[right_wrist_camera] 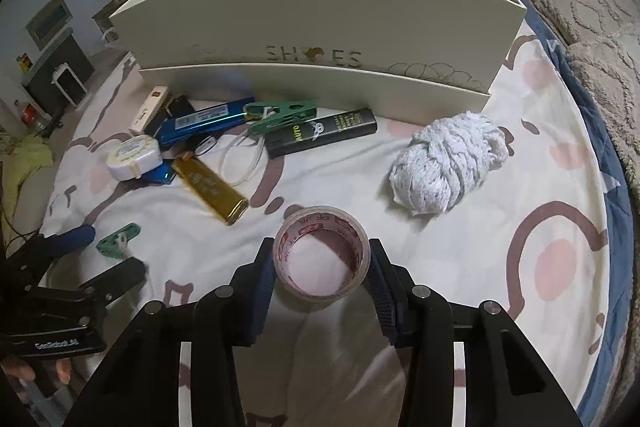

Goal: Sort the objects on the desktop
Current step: 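Close the right tool around the clear packing-tape roll, then lift the tape roll with right tool while left tool lines up over the clothespin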

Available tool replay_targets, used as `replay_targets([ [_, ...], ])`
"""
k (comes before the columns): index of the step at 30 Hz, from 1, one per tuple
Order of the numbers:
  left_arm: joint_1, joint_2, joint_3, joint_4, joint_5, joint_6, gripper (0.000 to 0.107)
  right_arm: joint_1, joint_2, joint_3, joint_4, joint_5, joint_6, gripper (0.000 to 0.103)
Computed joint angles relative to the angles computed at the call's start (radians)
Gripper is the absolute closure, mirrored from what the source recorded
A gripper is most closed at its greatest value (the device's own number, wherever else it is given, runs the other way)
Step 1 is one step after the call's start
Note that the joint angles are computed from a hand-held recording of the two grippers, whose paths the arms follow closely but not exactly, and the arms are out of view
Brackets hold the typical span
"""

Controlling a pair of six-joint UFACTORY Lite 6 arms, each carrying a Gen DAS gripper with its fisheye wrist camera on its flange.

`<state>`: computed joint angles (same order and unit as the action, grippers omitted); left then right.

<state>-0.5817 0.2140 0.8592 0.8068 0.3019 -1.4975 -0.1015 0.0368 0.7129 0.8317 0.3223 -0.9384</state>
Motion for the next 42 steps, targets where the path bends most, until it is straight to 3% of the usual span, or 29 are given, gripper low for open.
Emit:
replay_targets([
  [5, -0.025, -0.007, -0.016, 0.092, 0.002, -0.107, 0.005, -0.037, -0.03, -0.015, -0.006, 0.05, 0.001, 0.058],
  [7, -0.037, -0.011, -0.032, 0.153, -0.017, -0.197, 0.006, -0.078, 0.032, 0.034, 0.006, 0.07, -0.04, 0.058],
  [10, -0.045, -0.019, -0.051, 0.242, -0.025, -0.324, 0.008, -0.047, 0.037, 0.022, 0.006, 0.063, -0.009, 0.058],
  [16, -0.043, -0.045, -0.061, 0.29, 0.001, -0.4, 0.016, -0.001, 0.024, 0.011, -0.071, 0.061, 0.088, 0.058],
  [23, 0.008, -0.094, -0.119, 0.451, -0.061, -0.574, 0.016, 0.019, 0.029, 0.005, -0.125, 0.073, 0.154, 0.058],
  [27, -0.012, -0.082, -0.098, 0.378, -0.014, -0.513, 0.025, 0.024, 0.038, 0.007, -0.141, 0.078, 0.177, 0.058],
  [31, -0.037, -0.07, -0.089, 0.365, 0.03, -0.499, 0.028, -0.037, 0.083, 0.057, -0.141, 0.199, -0.065, 0.058],
  [34, -0.039, -0.076, -0.096, 0.353, 0.033, -0.468, 0.029, -0.028, 0.096, 0.06, -0.138, 0.202, -0.061, 0.056],
  [38, -0.046, -0.085, -0.101, 0.301, 0.037, -0.376, 0.029, -0.036, 0.092, 0.056, -0.126, 0.247, -0.103, 0.029],
  [42, -0.049, -0.087, -0.099, 0.235, 0.043, -0.235, 0.031, -0.015, 0.069, 0.036, -0.151, 0.243, -0.099, 0.026],
])
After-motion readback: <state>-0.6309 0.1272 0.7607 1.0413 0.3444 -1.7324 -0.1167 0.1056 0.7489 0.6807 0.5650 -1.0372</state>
